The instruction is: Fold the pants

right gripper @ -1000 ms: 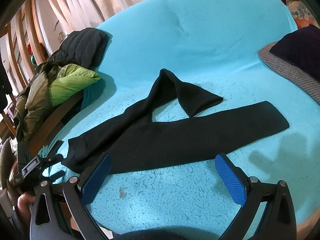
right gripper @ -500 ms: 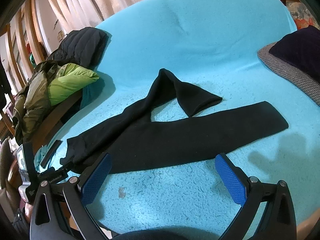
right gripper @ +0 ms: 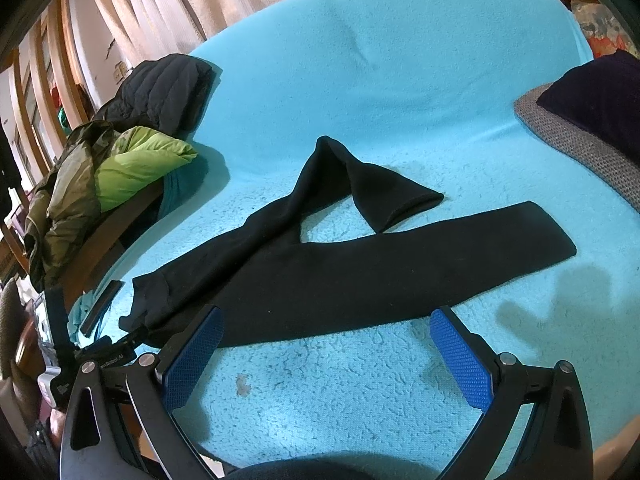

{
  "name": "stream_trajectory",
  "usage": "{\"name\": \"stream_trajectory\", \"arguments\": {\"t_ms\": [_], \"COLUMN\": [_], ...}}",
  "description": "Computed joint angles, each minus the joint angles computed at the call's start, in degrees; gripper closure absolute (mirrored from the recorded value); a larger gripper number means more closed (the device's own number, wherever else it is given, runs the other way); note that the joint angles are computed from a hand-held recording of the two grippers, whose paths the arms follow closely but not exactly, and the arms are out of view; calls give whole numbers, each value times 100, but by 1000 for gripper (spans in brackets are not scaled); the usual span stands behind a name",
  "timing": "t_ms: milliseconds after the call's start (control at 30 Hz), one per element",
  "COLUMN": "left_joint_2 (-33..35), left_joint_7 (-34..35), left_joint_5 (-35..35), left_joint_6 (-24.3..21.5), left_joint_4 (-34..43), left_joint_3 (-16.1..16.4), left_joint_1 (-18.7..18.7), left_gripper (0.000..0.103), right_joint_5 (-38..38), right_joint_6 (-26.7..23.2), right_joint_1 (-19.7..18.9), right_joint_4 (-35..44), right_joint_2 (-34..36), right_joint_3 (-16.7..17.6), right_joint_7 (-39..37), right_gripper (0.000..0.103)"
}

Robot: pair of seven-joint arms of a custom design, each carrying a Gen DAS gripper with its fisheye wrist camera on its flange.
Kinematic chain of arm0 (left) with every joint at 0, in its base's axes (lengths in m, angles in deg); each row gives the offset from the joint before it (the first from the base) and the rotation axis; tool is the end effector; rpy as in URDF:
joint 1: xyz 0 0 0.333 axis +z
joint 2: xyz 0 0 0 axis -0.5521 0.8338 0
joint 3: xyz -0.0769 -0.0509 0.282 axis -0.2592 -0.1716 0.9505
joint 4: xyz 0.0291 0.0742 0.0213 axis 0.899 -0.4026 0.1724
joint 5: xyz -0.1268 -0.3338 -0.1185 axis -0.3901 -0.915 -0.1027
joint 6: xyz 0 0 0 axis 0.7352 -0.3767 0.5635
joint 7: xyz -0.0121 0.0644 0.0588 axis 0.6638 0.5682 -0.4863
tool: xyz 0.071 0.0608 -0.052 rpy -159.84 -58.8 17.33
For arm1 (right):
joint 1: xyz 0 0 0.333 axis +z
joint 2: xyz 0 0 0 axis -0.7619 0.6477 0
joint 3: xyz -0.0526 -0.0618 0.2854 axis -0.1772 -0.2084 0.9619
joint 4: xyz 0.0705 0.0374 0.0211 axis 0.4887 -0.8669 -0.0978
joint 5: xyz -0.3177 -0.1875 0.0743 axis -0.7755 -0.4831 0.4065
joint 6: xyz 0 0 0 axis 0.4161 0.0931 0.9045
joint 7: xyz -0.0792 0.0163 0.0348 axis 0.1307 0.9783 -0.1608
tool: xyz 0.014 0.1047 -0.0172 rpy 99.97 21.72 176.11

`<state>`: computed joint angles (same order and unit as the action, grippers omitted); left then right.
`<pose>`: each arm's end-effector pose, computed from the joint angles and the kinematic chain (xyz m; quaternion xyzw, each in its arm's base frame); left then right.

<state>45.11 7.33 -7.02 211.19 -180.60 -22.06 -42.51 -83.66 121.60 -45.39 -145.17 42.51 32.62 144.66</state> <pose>0.6863 -0.0072 0.3846 -0.7347 0.5706 -0.2347 0.2819 0.6831 0.1625 0.4501 -0.6309 0.6410 -0.1844 0.3963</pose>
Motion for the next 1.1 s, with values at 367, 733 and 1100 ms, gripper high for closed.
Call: {"name": "stream_trajectory", "arguments": {"t_ms": [367, 733, 1100], "left_joint_2": [0, 1, -7], "left_joint_7": [131, 171, 231], "left_joint_5": [-71, -126, -229], "left_joint_6": [4, -4, 13], "left_joint_4": [-15, -19, -60], "left_joint_3": [-107, -79, -141], "left_joint_1": [83, 48, 97], "left_gripper": [0, 0, 0], "right_joint_5": [-10, -23, -22], "right_joint_6": [-14, -11, -12], "right_joint_1": [15, 28, 31], "right_joint_4": [12, 8, 7], "right_joint_2": [6, 3, 1], "right_joint_3": [-23, -38, -42], "right_joint_7": [17, 32, 35], "right_gripper": [0, 0, 0]}}
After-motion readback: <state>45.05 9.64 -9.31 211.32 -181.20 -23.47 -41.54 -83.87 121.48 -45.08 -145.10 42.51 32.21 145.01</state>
